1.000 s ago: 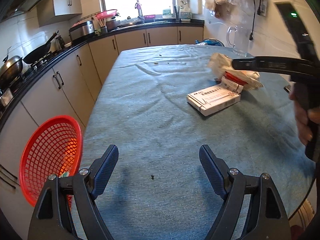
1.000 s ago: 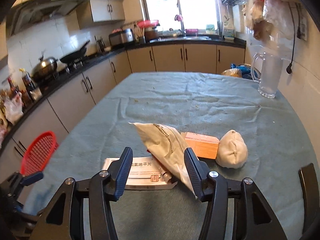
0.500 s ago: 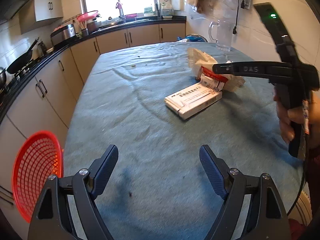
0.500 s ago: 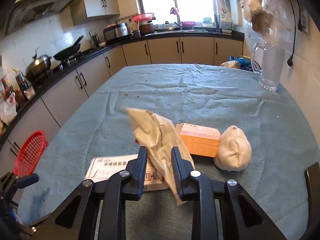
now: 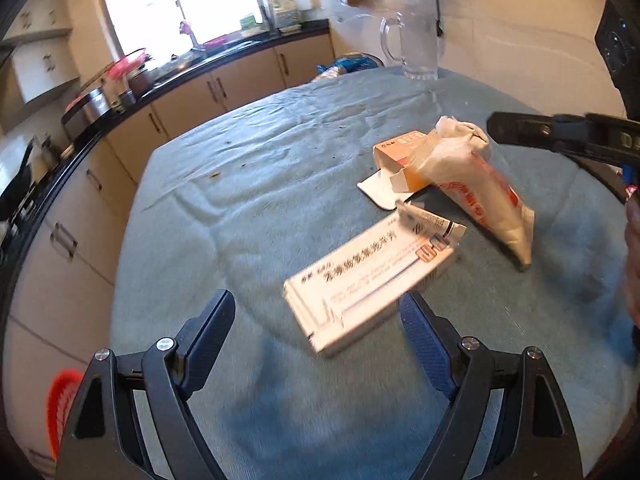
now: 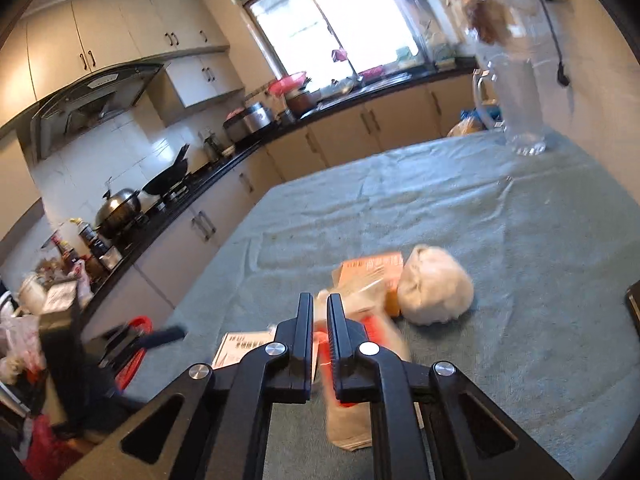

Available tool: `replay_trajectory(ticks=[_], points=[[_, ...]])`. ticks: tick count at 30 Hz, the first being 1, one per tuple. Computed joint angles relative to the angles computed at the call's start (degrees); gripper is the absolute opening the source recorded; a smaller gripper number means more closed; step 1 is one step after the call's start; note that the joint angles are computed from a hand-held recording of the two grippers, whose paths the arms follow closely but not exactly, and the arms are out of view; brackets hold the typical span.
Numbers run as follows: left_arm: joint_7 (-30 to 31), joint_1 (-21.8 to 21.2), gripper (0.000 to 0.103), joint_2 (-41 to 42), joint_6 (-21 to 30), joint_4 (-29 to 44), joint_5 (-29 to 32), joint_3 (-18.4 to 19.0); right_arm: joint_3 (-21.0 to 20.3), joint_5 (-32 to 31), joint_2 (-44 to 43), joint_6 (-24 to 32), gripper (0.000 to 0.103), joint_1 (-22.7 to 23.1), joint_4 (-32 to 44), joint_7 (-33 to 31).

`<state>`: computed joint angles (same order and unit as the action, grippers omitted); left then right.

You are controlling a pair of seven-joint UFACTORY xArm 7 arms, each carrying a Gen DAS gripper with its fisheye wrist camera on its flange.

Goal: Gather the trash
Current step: 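Grasp the white medicine box with the left tool while the right tool grasps the red-labelled snack bag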

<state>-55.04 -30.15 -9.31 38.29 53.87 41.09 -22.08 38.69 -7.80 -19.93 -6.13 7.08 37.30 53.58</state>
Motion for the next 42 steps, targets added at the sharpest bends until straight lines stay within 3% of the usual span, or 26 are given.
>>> replay_trajectory(ticks=[3, 7, 11, 12, 14, 16, 18, 19, 22, 23, 26, 28, 30, 31, 33, 36, 38, 42], points=[[4.02, 0.10, 0.084, 3.43, -1.44, 2.69, -0.33, 1.06, -6.23, 2.55, -0.03, -3.25, 0.009, 5.37, -2.69, 0.76], [9.97, -0.47, 0.089, 6.59, -4.43, 4.71, -2.59, 3.32, -5.84, 6.24, -1.66, -4.41, 0.010, 4.73, -4.42, 1.18], [20.03, -0.82, 0.089, 7.69, -8.22, 4.95, -10.45, 5.18, -9.08, 7.29, -0.33, -4.05, 0.010, 8.22, -4.25, 0.05], [22.27, 0.22, 0.090, 7.61, -9.09, 4.53, -12.96, 4.24, -10.53, 7.45, 0.17, -4.25, 0.010, 9.70, -4.21, -0.29], [29.02, -2.38, 0.090, 7.68, -9.75, 3.75, -20.47, 6.74, -12.21, 7.93, 0.43, -4.20, 0.010, 11.41, -4.44, -0.85], [28.61, 0.14, 0.090, 7.73, -8.28, 3.30, -18.93, 3.23, -13.10, 8.33, 0.43, -4.04, 0.010, 12.26, -4.68, -1.38], [30.04, -2.54, 0.091, 6.62, -10.13, 1.56, -22.62, 5.88, -13.64, 8.60, 0.62, -3.87, 0.012, 12.92, -4.64, -1.82], [28.98, -2.71, 0.091, 6.24, -10.16, 1.07, -23.40, 5.89, -14.24, 8.68, 0.75, -3.79, 0.015, 13.56, -4.70, -2.08], [20.01, -1.91, 0.090, 5.09, -7.68, 0.64, -18.72, 3.52, -15.02, 8.57, 1.20, -1.93, 0.041, 14.58, -4.09, -2.99], [17.31, -2.05, 0.083, 4.88, -6.42, 0.79, -17.66, 3.00, -14.60, 8.31, 1.21, -1.26, 0.047, 14.27, -3.83, -3.22], [7.04, -2.73, 0.060, 4.52, -2.78, 1.71, -13.95, 1.15, -13.20, 6.95, 1.68, 1.23, 0.052, 13.13, -2.54, -3.84], [3.17, -3.32, 0.054, 4.87, -0.85, 2.64, -12.45, 0.77, -12.62, 5.72, 2.27, 2.66, 0.052, 12.67, -1.61, -3.96], [-0.84, -3.75, 0.055, 6.12, 1.97, 4.39, -9.10, 0.57, -9.73, 3.55, 2.05, 4.40, 0.054, 9.67, -0.87, -2.85], [-2.07, -4.02, 0.060, 6.93, 2.93, 5.29, -7.76, 0.79, -7.85, 1.99, 1.77, 5.53, 0.055, 7.65, -0.46, -1.87], [-2.40, -4.46, 0.064, 7.74, 3.02, 6.11, -8.21, 1.77, -5.49, -0.80, 1.31, 6.92, 0.056, 4.97, 0.02, 0.35], [-3.23, -4.70, 0.067, 9.35, 1.89, 7.44, -8.28, 3.16, -6.36, -2.92, 1.74, 7.50, 0.056, 5.45, 0.24, 1.92], [-5.17, -4.99, 0.059, 9.28, 1.48, 7.25, -6.97, 3.72, -6.88, -4.07, 1.87, 7.84, 0.056, 5.70, 0.24, 2.80], [-8.67, -4.88, 0.057, 6.09, -0.53, 3.75, -5.80, 3.93, -7.54, -6.13, 2.64, 8.54, 0.056, 6.60, 0.87, 3.62]])
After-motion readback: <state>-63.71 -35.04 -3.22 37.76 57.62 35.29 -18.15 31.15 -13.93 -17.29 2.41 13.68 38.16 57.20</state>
